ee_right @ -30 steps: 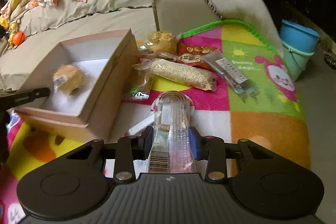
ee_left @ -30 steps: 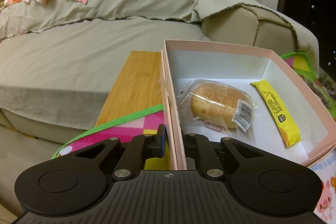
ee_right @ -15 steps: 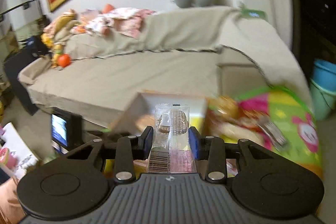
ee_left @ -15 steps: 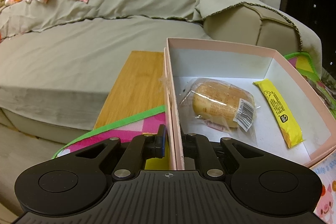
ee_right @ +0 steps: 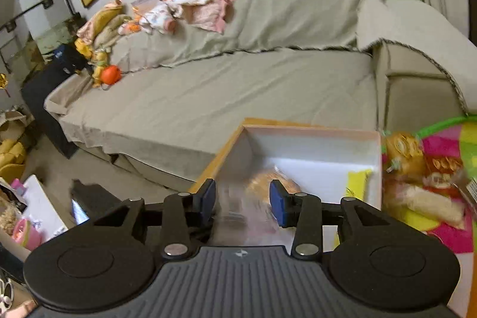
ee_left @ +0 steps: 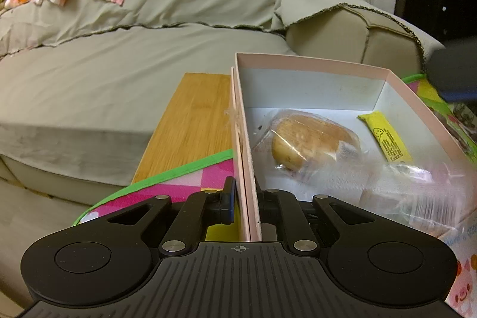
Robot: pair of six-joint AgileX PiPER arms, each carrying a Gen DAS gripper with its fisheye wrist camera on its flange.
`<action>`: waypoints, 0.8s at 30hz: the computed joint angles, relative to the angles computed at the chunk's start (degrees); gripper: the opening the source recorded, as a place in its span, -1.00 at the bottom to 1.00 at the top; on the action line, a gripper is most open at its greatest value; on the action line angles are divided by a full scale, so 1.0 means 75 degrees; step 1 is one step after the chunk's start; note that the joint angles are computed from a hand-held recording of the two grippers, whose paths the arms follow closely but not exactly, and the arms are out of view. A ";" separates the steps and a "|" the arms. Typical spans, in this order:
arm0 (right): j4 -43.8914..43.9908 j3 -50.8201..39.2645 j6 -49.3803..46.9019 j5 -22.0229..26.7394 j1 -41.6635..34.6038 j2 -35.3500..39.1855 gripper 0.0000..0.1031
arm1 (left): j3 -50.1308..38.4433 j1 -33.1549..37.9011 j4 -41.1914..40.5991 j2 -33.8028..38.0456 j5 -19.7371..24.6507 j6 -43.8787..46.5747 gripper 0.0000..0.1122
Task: Organize objects
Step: 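Drop the clear snack stick into the box and open the right tool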
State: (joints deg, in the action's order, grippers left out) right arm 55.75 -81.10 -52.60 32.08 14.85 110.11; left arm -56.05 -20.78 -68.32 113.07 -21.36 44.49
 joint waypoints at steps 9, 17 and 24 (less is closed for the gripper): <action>0.0303 0.1339 -0.1116 -0.0803 -0.1056 -0.0462 -0.07 | 0.0011 -0.0001 -0.0037 -0.0010 -0.0007 0.0021 -0.81; -0.0496 0.1107 -0.0200 -0.1223 -0.2108 0.0196 -0.06 | 0.0009 -0.0002 -0.0084 -0.0016 -0.0006 0.0068 -0.81; -0.1337 -0.1984 0.1911 -0.0155 -0.2113 0.2056 0.04 | 0.0020 -0.0016 -0.0148 -0.0035 -0.0042 0.0122 -0.81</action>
State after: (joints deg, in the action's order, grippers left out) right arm 45.72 -95.97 -38.27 30.92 -1.00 125.53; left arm -55.90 -20.91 -69.43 112.81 -21.67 45.40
